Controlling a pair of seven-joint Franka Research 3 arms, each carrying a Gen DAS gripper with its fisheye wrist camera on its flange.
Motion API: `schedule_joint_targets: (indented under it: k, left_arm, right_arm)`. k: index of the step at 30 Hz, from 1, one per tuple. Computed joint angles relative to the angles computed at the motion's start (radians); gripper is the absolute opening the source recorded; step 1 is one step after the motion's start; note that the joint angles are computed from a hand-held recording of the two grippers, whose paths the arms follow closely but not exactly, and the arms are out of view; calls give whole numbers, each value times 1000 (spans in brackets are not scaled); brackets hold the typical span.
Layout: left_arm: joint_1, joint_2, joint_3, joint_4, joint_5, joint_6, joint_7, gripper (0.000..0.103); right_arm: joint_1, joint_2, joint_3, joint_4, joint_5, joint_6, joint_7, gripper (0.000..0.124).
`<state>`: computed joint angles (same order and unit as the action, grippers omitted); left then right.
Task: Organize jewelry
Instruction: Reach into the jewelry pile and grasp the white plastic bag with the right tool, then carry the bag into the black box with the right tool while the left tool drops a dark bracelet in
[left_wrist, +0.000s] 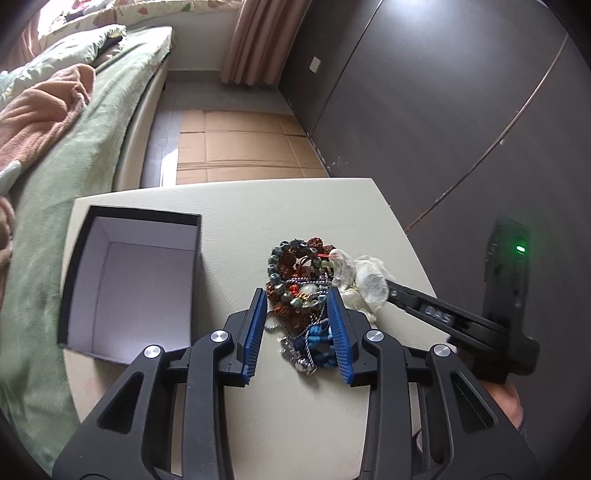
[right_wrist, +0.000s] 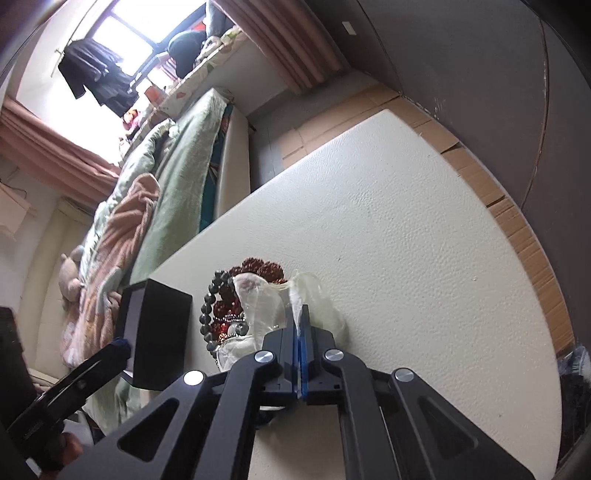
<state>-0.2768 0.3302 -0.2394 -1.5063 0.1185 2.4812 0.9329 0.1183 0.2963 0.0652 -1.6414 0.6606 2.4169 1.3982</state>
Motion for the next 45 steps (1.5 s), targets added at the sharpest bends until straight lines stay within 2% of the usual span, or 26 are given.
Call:
schedule_joint_targets:
  k: [8, 12, 18, 19, 20, 21, 23, 37, 45]
  left_arm:
    - [-2, 116, -8, 144, -48, -88, 17, 34]
    - [-23, 188, 8, 247, -34, -167, -13, 34]
    - [-32, 241, 24, 318, -25, -238, -75, 34]
    - [-33, 247, 24, 323, -25, -241, -80, 33]
    - [-31, 251, 22, 326, -29, -245, -84, 27]
    - [-31, 255, 23, 328, -31, -257, -96, 16]
    - [-30, 245, 26, 313, -27, -252, -112, 10]
    - [-3, 82, -4, 175, -39, -123, -36, 10]
    - [5, -25, -1, 108, -41, -72, -13, 10]
  right_arm:
    - [-25, -99, -11, -84, 88, 40, -70, 1]
    - [-26, -147, -24, -117, 110, 62, -92, 1]
    - [-19, -193, -43, -150, 94, 68, -96, 1]
    - [-18, -199, -44, -157, 94, 70, -98, 1]
    - [-18, -206, -46, -166, 97, 70, -102, 1]
    - [-18, -210, -48, -170, 100, 67, -104, 1]
    - [-15, -221, -50, -183, 99, 68, -104, 1]
    - [5, -273, -56, -218, 128, 77, -140, 1]
    - [29, -311, -56, -229, 141, 75, -154, 1]
